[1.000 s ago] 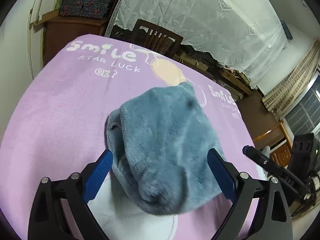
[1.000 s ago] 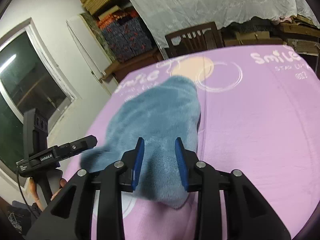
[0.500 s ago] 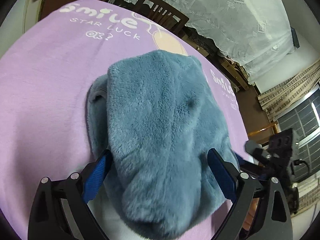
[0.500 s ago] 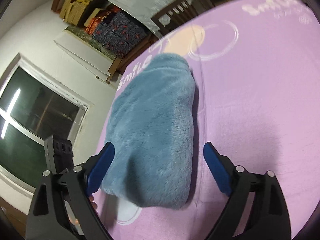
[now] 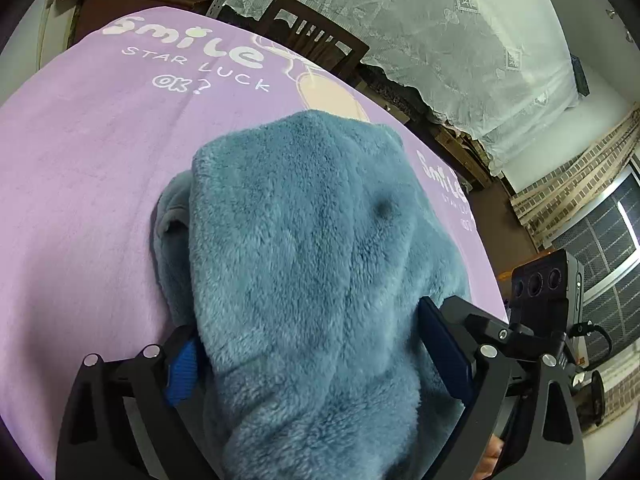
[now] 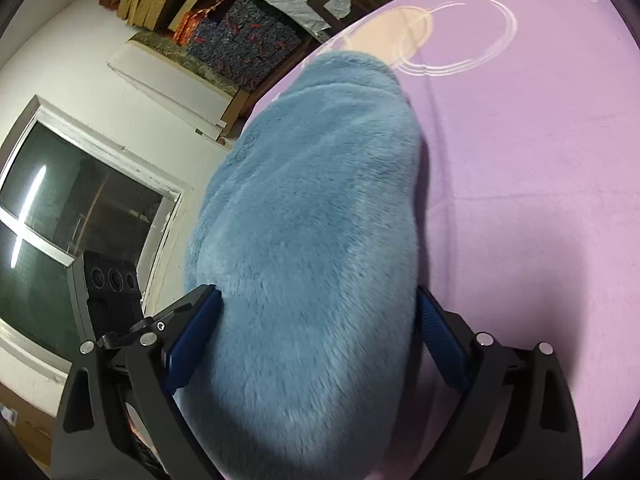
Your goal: Fold large clothes
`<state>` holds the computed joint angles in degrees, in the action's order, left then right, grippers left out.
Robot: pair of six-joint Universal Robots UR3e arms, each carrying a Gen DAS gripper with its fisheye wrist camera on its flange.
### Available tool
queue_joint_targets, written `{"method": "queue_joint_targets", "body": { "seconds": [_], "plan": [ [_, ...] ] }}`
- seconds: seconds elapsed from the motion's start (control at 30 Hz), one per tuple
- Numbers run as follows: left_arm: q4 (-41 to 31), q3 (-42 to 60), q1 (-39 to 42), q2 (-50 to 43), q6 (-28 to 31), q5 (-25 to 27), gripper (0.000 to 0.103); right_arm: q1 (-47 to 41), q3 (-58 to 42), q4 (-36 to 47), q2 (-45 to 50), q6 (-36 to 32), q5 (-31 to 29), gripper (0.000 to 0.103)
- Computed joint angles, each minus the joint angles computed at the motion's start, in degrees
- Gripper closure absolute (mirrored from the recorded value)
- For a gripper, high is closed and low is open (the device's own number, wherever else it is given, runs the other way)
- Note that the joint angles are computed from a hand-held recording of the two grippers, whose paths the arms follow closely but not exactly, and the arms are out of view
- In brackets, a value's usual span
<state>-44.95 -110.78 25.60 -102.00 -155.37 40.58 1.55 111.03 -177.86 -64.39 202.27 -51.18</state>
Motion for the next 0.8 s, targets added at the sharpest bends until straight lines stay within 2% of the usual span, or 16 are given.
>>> {"method": "queue_joint_targets", "body": {
  "seconds": [0.17,0.4,0.63,0.8],
  "plan": [
    [0.98,-0.48,-0.05,-0.01,-0.10,-0.41,0.015,2.48,-2.38,-2.71,2.16,1.21,-2.72,0.013],
    [-2.67,-1.43,1.16,2.38,3.48,-3.56,0.036,3.14,-0.60,-5.84,0.89,1.97,-2.92,0.032],
    [-5.60,-4.65,2.75,10.27,5.96,-5.96,0.039,2.27,4.23,-7.21,-5.28,2.82,-0.55,0.035],
    [-14.28,-8.00,5.01,20.16,10.66,-8.97,0.039,1.13,11.15,-7.79,-14.12,3.05,0.27,0.035]
  ]
}}
